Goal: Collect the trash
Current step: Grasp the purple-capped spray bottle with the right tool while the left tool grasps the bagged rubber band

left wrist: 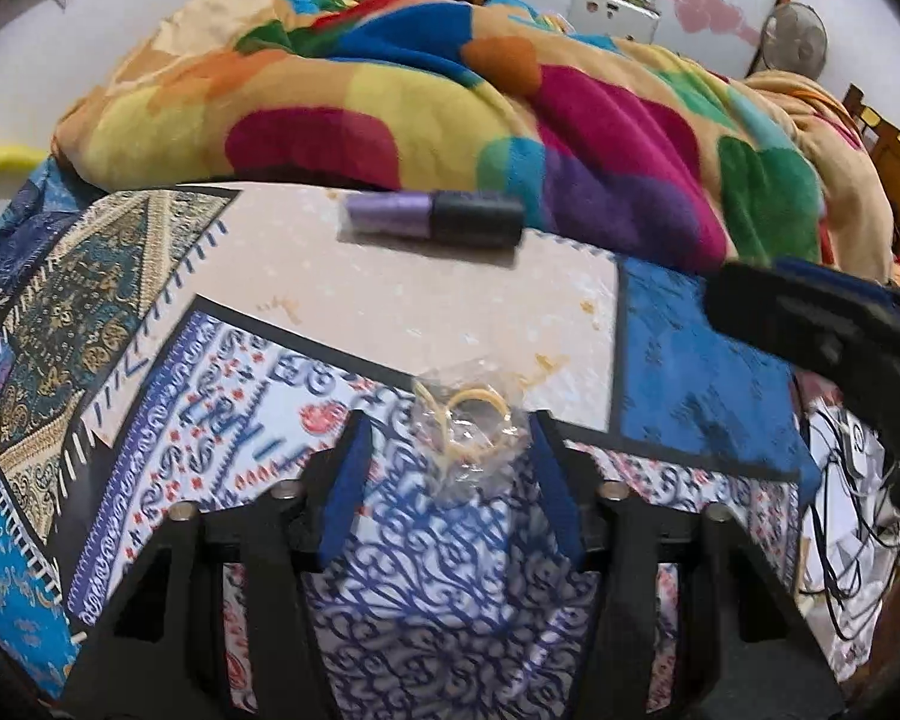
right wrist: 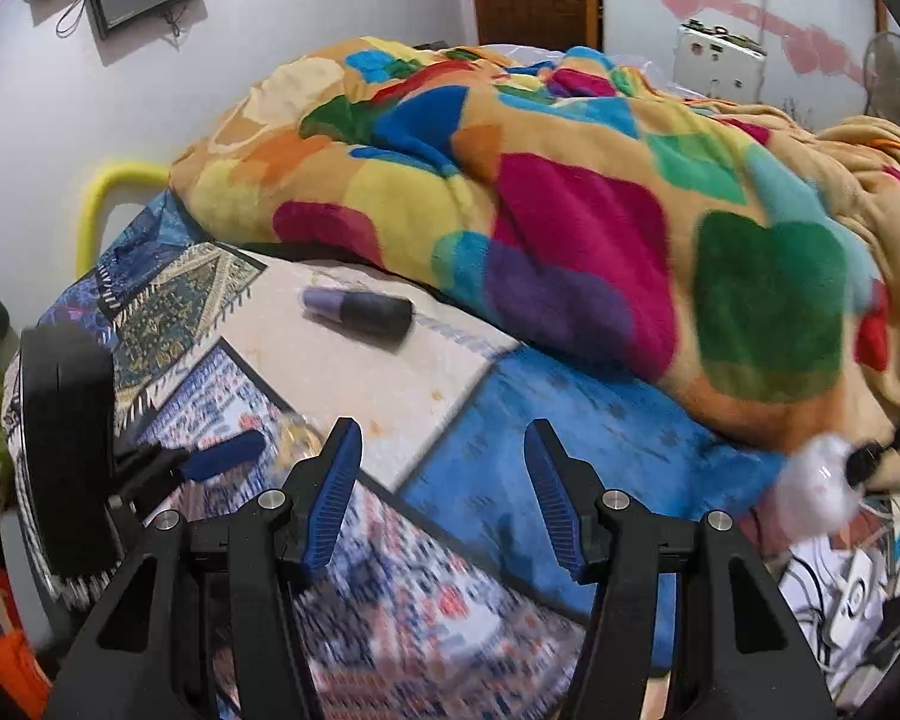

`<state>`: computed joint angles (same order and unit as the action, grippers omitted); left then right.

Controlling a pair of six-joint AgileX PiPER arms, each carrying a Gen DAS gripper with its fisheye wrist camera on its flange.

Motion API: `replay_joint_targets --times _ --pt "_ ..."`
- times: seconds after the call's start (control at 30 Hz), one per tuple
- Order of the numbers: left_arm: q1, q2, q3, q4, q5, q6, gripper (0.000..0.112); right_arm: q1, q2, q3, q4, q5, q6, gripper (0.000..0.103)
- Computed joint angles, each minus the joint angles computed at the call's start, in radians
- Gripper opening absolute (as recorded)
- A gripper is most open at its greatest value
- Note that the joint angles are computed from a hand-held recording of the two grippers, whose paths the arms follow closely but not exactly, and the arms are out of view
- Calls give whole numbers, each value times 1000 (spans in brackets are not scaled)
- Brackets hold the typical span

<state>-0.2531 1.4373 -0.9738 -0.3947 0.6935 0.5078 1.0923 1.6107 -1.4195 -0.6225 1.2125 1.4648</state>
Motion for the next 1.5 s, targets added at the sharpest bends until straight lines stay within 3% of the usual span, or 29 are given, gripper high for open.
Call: replay_joint_targets --times 0.03,0.27,0.57,0.8,0.83,0.9,0.93,1.23,1.5 --pt "13 3 -3 -6 0 16 29 -17 15 -18 4 -12 -16 53" --pt "221 32 -37 -155 45 216 26 -135 116 -96 65 -139 -118 53" --pt "335 76 -59 -259 53 311 26 -266 195 -121 147 -287 -140 53" --pt "343 52 -10 -278 23 365 26 -263 261 -166 151 -248 -140 52" --pt "341 34 11 -279 16 373 26 -254 256 -155 132 -248 -116 41" --pt "339 19 24 -276 18 379 26 -258 251 -146 142 -261 -138 29" --pt "341 9 32 -277 18 384 26 -258 252 -149 144 -258 -149 28" --pt "371 -30 35 -248 39 390 26 -154 239 -162 68 -170 -181 26" --pt "482 -112 32 -222 149 416 26 -6 238 -177 110 -62 -189 26"
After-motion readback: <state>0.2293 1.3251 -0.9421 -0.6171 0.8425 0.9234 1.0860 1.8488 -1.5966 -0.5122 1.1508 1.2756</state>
